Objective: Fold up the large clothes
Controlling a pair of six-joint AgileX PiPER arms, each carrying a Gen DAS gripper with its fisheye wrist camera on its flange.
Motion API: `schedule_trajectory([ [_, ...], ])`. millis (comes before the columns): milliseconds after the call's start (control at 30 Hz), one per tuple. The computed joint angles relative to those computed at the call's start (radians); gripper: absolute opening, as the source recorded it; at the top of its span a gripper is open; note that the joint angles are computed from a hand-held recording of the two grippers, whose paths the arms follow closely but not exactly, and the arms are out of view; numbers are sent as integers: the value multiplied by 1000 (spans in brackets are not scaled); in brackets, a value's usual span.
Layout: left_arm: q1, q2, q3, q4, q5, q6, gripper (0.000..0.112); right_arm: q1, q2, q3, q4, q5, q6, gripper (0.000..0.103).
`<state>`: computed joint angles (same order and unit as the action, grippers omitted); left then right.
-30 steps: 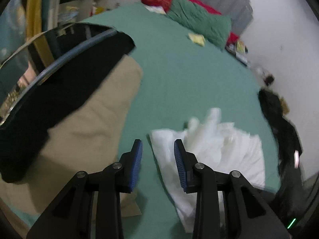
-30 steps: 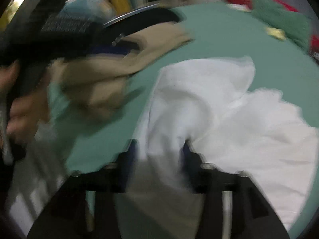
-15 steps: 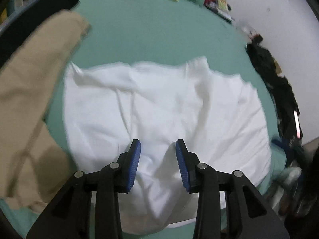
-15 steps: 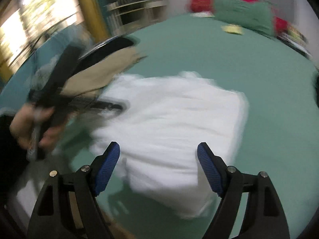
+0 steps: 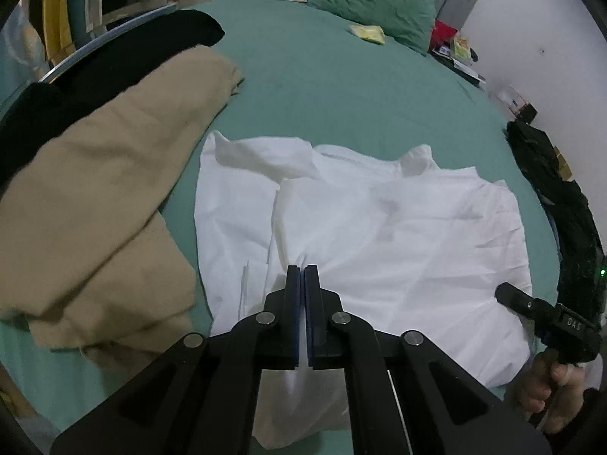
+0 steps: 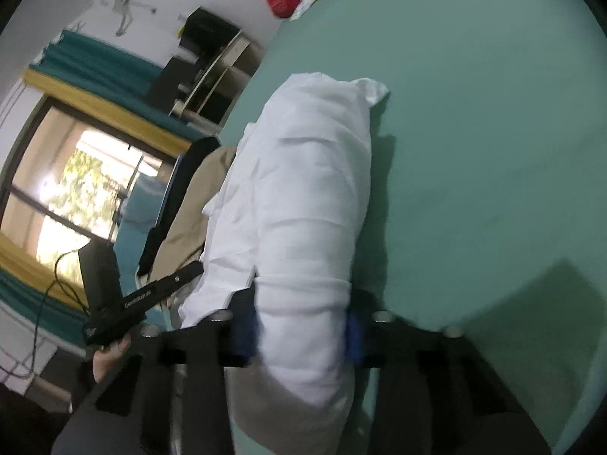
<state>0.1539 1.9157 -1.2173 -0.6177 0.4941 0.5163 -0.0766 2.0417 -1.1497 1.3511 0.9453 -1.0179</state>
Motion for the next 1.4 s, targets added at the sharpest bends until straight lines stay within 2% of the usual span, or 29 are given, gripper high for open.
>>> schedule_trajectory([
  [67, -13, -24, 27, -24, 2, 16, 3, 8, -65, 6, -115, -39, 69, 23],
  [200, -78, -99, 87, -194, -17, 137, 3, 7, -178, -30, -349, -111, 172, 22],
  [233, -107, -112, 92, -209, -19, 140, 5, -8, -212, -27, -418, -119, 186, 22],
  [300, -156, -120, 94, -215, -25, 129, 20, -55, -261, -25, -523, -107, 209, 22],
  [367, -179, -136, 116, -226, -30, 136, 27, -113, -299, -5, -585, -94, 187, 22],
  [433, -221, -138, 121, -228, -39, 108, 28, -180, -323, 10, -627, -79, 159, 22],
  [600, -287, -119, 117, -100, -58, -65, 48, -368, -326, 55, -600, -48, 38, 22],
  [733, -293, -83, 96, 27, -76, -218, 56, -351, -315, 64, -602, -88, 29, 28],
  [833, -273, -59, 81, 48, -66, -273, 61, -379, -288, 69, -568, -94, -3, 41],
  [900, -257, -33, 71, 26, -54, -257, 62, -423, -249, 34, -543, -41, -7, 54],
  [1000, -265, -11, 62, -5, -42, -232, 68, -469, -269, 30, -473, -47, -22, 59],
  [1133, -321, 12, 27, 77, -52, -288, 72, -538, -283, 27, -363, -33, -79, 65],
  [1200, -325, 35, 1, -50, -2, -154, 72, -546, -263, 22, -338, -12, -90, 68],
  [1300, -317, 74, -22, -254, 67, 30, 73, -502, -226, -5, -416, -25, -27, 68],
  [1400, -298, 105, -41, -388, 114, 87, 80, -443, -199, -15, -509, -68, 34, 68],
])
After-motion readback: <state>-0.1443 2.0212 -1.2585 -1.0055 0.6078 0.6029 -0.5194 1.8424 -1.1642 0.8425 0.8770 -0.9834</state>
